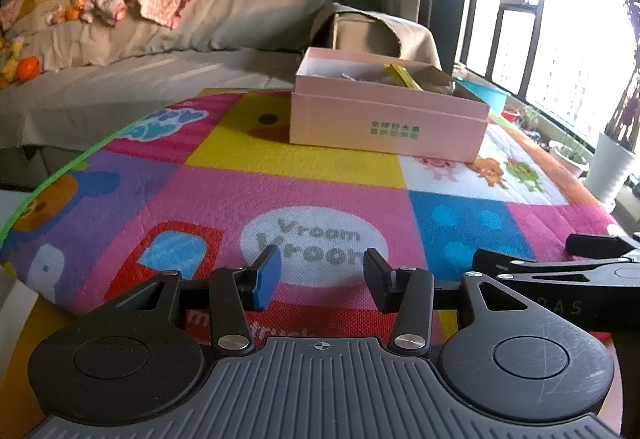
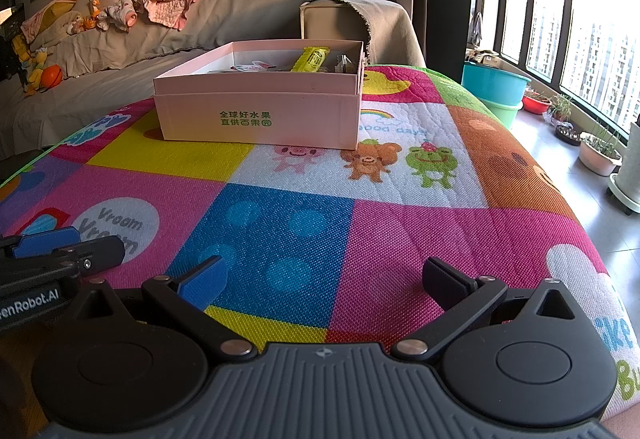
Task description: Organize objects
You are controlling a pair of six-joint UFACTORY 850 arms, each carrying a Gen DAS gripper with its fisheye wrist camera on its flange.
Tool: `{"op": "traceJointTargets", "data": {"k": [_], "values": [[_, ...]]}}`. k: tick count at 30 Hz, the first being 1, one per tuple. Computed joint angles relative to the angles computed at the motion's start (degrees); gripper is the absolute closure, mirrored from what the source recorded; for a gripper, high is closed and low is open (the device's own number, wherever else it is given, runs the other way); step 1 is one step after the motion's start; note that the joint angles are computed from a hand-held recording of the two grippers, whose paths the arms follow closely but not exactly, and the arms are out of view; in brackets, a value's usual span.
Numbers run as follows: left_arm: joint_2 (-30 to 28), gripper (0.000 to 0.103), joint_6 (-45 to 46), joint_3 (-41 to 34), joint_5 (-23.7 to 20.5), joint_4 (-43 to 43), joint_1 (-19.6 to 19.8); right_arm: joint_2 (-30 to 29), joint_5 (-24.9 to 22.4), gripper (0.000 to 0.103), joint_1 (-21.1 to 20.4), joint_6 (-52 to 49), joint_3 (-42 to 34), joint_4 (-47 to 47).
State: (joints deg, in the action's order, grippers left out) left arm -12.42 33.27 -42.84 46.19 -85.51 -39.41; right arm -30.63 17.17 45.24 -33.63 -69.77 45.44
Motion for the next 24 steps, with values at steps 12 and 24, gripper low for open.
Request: {"op": "traceJointTargets", "data": {"k": [12,24], "values": [[-0.15,0.052,0.19,-0.19,-0.02,-0.08,-0.09,-0.01,-0.01,0.000,0.00,-0.03,-0.02,0.03],[-0.44,0.052,1.64,-0.58,0.26,-1.10,-0.44,0.03,0.02,0.000,0.02,-0.06,0.02,0.07]]}}
